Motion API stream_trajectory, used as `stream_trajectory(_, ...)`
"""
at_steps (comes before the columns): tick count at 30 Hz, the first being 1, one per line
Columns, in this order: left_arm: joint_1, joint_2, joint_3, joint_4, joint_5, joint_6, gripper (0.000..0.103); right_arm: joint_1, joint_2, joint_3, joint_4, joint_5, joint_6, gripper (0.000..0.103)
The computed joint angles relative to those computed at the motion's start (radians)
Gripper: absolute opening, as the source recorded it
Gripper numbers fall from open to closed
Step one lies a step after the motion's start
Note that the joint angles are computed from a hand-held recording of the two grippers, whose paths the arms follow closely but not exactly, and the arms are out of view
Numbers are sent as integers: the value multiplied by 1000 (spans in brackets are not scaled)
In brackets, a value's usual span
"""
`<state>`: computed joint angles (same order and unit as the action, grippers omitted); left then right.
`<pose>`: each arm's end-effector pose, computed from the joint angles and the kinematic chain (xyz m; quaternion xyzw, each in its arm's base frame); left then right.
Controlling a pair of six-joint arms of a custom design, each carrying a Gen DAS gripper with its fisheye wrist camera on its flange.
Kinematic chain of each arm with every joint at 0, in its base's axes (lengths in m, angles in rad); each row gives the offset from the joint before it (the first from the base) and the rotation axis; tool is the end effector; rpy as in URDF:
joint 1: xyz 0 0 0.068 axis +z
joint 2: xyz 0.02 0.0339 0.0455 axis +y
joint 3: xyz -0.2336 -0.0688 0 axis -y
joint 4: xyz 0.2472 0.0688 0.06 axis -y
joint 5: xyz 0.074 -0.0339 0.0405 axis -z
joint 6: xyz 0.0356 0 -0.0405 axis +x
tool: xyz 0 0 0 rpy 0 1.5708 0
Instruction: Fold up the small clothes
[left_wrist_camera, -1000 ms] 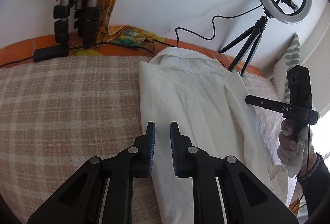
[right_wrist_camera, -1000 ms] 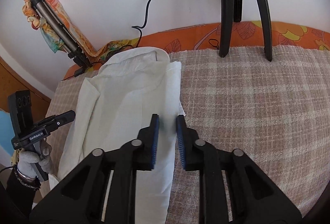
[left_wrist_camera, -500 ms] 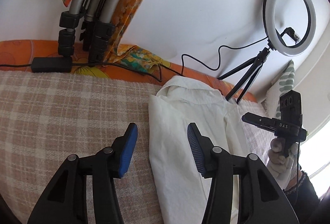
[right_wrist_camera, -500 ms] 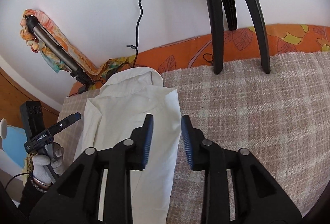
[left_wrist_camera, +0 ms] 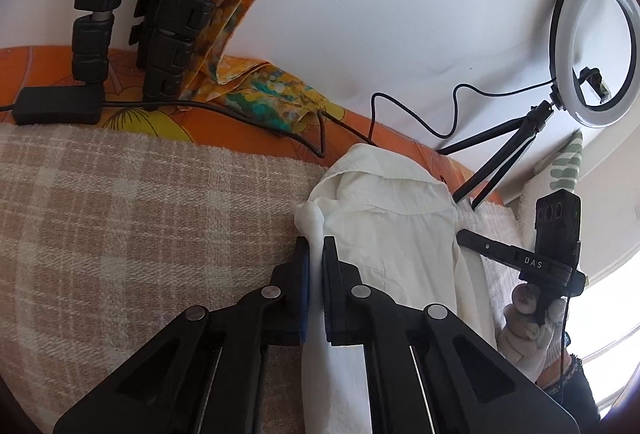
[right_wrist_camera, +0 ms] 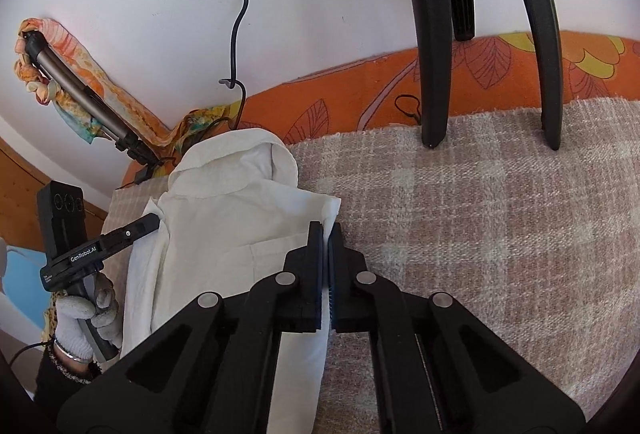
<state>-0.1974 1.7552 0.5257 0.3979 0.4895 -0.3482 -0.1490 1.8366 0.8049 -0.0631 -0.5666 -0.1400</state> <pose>0.2645 -0.0700 0.0524 0.0191 0.9087 -0.3120 0.2766 0.3069 -0.0267 0.0651 -0.0617 0.9334 0.2362 0.2631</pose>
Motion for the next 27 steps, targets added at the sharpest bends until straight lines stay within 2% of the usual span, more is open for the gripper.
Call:
stream_trajectory(4, -16, -56, -37, 18, -26, -6, 2, 24, -71, -33, -6, 48, -6, 2)
stream_trajectory(7, 0, -139, -77, 15, 0, -15, 2, 17, -154, -48, -51, 6, -18, 1)
stream_trajectory(14, -35, -463, -176, -149, -31, 1, 2, -11, -424, -96, -249, -62, -98, 1)
stream_trajectory(17, -72, -678, -224, -281, -67, -17, 2, -26, -579, -129, -354, -97, -132, 2)
stream_trajectory(20, -110, -949, -272, -477, -107, -15, 2, -34, -758, -156, -497, -98, -182, 1)
stream_trajectory(25, -220, -1417, -302, -877, -207, -47, 2, -95, -1055, -184, -806, -133, -328, 2)
stream_trajectory(26, -228, -1538, -311, -985, -209, -49, 2, -115, -1110, -187, -877, -137, -364, 2)
stream_trajectory(27, -271, -1638, -316, -1074, -251, -69, 2, -139, -1160, -193, -945, -140, -405, 2)
